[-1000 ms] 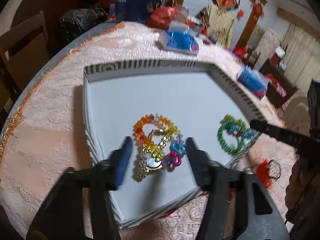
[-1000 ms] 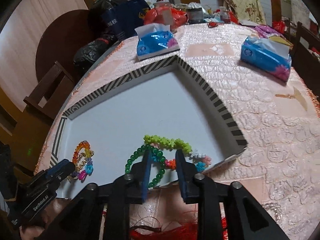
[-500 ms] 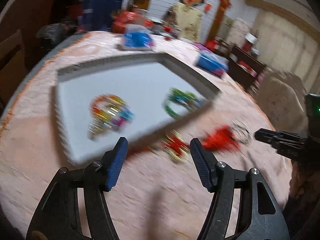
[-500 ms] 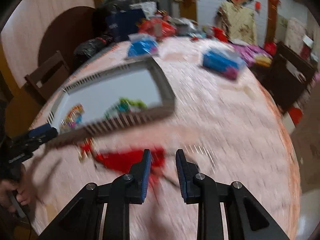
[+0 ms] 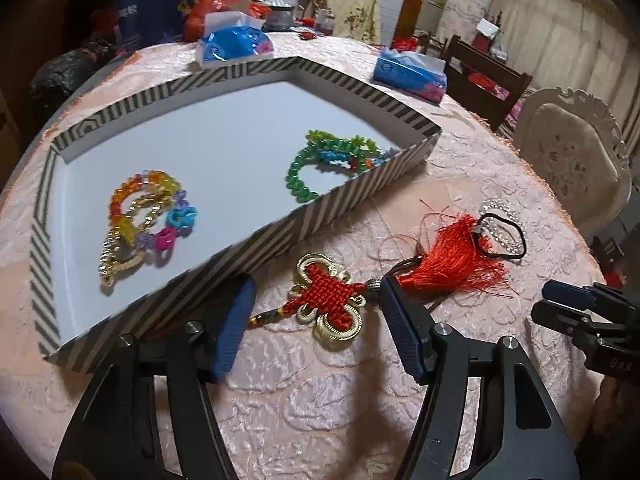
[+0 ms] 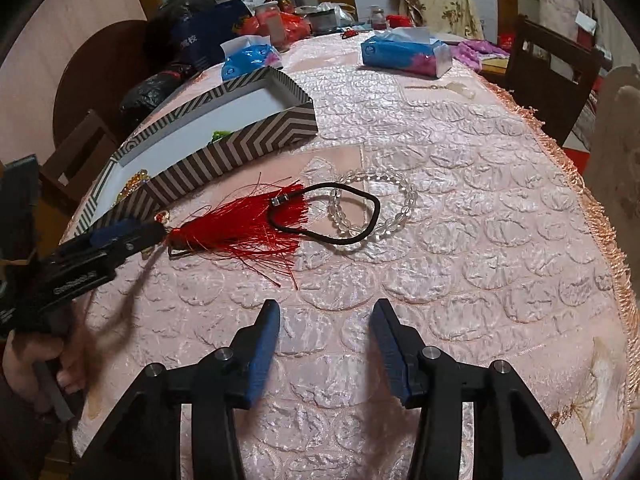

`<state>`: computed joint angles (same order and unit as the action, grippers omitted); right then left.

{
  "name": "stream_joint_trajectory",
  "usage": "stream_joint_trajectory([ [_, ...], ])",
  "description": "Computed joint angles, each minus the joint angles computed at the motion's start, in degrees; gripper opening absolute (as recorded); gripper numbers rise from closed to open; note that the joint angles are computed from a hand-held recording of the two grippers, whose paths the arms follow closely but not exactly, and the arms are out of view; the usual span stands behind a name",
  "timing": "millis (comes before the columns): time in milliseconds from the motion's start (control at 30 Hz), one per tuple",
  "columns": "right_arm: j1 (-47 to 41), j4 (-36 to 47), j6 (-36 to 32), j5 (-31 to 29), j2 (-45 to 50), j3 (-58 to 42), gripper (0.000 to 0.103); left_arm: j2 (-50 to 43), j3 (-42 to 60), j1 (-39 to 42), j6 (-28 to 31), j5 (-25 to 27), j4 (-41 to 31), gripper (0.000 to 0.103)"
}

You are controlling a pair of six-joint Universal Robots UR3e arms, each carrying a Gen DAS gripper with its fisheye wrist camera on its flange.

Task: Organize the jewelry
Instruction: 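Close the left tool on the red knot tassel while the right tool moves toward the black hair tie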

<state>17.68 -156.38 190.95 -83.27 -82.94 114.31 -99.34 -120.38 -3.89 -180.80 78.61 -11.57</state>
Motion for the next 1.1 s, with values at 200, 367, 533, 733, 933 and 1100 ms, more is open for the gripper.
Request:
stream_joint_trajectory([
  [200, 0.29, -1.19, 0.70, 0.15, -0.02, 0.96, 0.047, 4.68, -4.62, 0.48, 3.48, -0.57, -0.92, 0.029],
  [367, 0.42, -1.43, 1.02, 0.20, 0.21, 0.87, 0.049, 12.22, -12.10, 2.20, 6.05, -3.77, -1.29, 0.027],
  [533, 0.38, -1.75, 1.10, 0.56, 0.22, 0.97, 0.053, 19.22, -18.53, 1.92, 5.75, -3.88, 0.05, 0.027],
  [733, 0.64, -1.50, 1.08, -0.07, 0.24, 0.69, 0.053, 22.61, -20.62, 3.82, 2.90, -5.31, 1.75, 0.027],
  [933, -2.87, -6.34, 2.96, 2.08, -3.23, 5.03, 0.053, 21.47, -22.17, 3.59, -1.87, -0.13, 6.94, 0.027],
  [1100, -6.90, -7.96, 2.60, 5.99, -4.90, 7.32, 0.037, 22.27, -23.27, 6.00, -5.27, 0.87, 5.93, 0.027],
])
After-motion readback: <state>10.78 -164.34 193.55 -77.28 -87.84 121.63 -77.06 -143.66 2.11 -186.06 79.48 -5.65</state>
